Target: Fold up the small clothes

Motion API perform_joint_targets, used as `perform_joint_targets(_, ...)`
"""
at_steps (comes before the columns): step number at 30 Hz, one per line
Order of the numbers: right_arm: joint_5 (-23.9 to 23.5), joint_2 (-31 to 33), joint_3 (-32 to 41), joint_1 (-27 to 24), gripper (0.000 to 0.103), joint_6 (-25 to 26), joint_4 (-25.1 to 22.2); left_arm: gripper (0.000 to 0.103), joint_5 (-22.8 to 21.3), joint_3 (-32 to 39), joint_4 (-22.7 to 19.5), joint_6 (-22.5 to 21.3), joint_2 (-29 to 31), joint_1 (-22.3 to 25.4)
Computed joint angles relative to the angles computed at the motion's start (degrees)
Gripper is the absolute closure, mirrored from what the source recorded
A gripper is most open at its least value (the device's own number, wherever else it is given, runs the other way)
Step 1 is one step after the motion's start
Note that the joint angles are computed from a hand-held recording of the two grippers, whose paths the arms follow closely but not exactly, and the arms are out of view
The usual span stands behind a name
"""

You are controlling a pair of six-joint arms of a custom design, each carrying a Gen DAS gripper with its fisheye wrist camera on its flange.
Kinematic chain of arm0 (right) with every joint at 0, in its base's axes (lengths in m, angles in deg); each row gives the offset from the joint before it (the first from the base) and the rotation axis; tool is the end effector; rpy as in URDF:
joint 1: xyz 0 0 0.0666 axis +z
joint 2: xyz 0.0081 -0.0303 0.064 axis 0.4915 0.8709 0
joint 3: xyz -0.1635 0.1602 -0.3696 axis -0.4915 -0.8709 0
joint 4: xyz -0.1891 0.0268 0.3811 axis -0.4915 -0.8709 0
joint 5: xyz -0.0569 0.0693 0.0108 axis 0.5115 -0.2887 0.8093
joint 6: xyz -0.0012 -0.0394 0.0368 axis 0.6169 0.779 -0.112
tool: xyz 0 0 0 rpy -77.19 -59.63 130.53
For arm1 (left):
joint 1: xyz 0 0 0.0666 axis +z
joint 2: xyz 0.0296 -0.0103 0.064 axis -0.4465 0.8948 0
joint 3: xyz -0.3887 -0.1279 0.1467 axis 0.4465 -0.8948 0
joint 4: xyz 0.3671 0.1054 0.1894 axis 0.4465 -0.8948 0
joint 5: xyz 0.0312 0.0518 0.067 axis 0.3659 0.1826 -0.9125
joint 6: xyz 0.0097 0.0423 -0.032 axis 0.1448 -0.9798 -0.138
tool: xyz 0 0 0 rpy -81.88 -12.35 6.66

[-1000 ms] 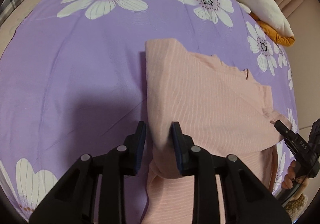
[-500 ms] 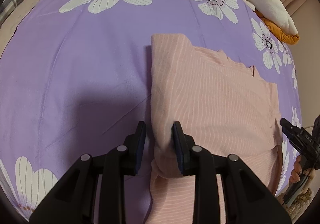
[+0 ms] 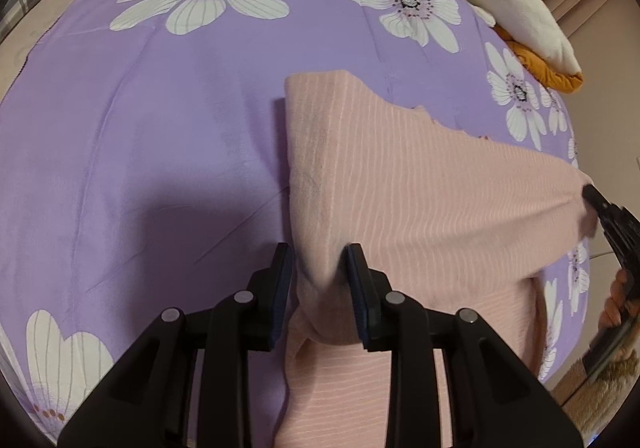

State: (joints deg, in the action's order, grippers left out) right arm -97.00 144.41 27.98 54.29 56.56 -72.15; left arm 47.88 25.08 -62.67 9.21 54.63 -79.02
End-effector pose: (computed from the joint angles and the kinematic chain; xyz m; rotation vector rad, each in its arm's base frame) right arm 0.4346 0.2129 0.4737 -0.4937 2.3439 0.6507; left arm 0.2337 -0.2832 0.4260 -0.9164 2.4709 -0.3084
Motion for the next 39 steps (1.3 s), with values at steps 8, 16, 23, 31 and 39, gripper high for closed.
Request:
perform_joint_targets(8, 5.7, 5.1, 0.2, 0.2, 0.097, 0.4, -2.0, 0.07, 2.6, -0.1, 2.0, -0.8, 0.7, 1.0)
perform_joint_targets(16, 8.1, 7.1, -1.1, 0.7, 0.097, 0.0, -3.1, 0.076, -1.5, 0.8, 1.1, -0.7, -1.3, 1.9)
perform_joint_targets(23, 8.0, 6.5, -1.6, 0.5, 0.097, 0.2, -2.7, 0.077, 0.8, -0.4, 2.0, -3.5, 0.2, 6.6)
perform_joint_targets(31, 8.4, 6.7, -2.3, 0.4, 0.097, 0.3, -2.1, 0.073, 0.2, -1.7, 2.9, -6.2, 1.7, 7.2)
perform_joint_targets(39, 7.4, 4.8, -2.6, -0.4, 0.096, -0.9, -4.2, 0.076, -1.4, 0.4, -0.7, -3.0, 1.4, 3.2)
